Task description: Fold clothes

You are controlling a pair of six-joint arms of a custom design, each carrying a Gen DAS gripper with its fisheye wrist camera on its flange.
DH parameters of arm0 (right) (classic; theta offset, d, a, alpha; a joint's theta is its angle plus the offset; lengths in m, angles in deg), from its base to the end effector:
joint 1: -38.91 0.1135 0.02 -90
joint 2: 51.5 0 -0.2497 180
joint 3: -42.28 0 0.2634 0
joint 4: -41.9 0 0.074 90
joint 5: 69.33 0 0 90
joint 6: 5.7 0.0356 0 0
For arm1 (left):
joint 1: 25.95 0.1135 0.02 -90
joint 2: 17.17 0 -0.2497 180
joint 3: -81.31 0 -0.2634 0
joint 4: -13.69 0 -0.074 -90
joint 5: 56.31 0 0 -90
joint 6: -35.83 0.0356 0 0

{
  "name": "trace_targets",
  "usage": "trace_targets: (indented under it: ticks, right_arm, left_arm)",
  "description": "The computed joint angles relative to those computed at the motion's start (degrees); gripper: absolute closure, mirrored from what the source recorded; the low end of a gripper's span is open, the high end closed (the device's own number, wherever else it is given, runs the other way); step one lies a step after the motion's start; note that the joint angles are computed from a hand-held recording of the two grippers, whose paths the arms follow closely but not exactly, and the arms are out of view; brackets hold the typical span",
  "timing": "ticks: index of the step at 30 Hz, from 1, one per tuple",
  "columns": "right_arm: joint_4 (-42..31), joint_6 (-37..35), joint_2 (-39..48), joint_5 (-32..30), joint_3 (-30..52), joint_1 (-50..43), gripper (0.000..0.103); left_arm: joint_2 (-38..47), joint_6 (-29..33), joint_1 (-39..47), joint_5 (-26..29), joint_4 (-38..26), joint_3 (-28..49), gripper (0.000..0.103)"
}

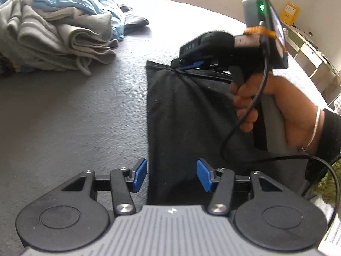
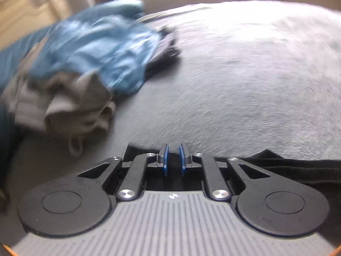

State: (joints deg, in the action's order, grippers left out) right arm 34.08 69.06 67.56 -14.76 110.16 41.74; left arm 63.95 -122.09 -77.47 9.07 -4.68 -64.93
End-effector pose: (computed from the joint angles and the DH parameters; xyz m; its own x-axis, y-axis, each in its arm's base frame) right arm 0.3580 0.0384 0.0383 -0.7371 -0.2509 -0.6275 -0.5516 0.7599 0.3440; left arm 0.1383 -0.1502 0.0695 -0.7740 -0.3801 -0.5064 -0.2982 0.9243 -0.2381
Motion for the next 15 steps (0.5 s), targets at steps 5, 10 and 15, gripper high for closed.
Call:
trace_targets:
  ticks: [5,10,15]
  right_arm:
    - [-14.03,-9.7,-7.3,-8.52,-1.93,-13.14,0.09]
    - [-27.39,-20.93,1.21,-4.95,12.78,-29.18,0.09]
    - [-33.29,-14.48,19.56,-3.98,39.23,-32.26,0.095]
  left_arm:
    - [4.43,3.09,1.51,2.94,0.52,4.25,0.05]
    - [11.72,6.86,0.89,5.07,-1.28,11.81,0.05]
    - [19.45,8.05,-0.99,4.1,-7.82,20.79,0.048]
